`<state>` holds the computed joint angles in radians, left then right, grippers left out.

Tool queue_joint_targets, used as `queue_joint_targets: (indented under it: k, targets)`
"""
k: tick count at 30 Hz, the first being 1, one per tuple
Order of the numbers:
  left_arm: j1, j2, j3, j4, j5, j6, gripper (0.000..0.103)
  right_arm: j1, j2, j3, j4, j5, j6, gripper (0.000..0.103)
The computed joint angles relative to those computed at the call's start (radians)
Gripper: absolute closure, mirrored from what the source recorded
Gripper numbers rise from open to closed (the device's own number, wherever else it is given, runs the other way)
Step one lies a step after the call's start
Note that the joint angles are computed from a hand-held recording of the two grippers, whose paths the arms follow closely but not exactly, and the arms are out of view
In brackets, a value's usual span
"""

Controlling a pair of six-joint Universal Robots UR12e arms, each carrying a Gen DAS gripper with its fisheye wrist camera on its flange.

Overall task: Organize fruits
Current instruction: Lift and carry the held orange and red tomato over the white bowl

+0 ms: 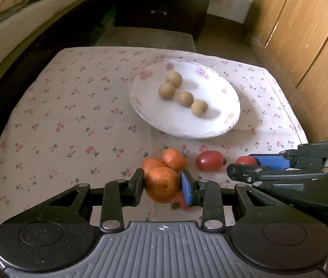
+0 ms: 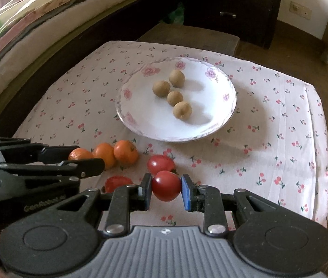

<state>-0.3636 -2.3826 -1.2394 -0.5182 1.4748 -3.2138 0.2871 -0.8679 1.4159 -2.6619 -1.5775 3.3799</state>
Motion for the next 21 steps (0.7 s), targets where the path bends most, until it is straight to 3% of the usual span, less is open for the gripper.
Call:
queue_joint_targets:
  k: [21]
  targets:
    - [-0.002, -0.078, 0.139, -0.030, -0.018, -0.015, 0.062, -0.021, 0.046, -0.073, 0.006, -0.014, 0.013, 0.075]
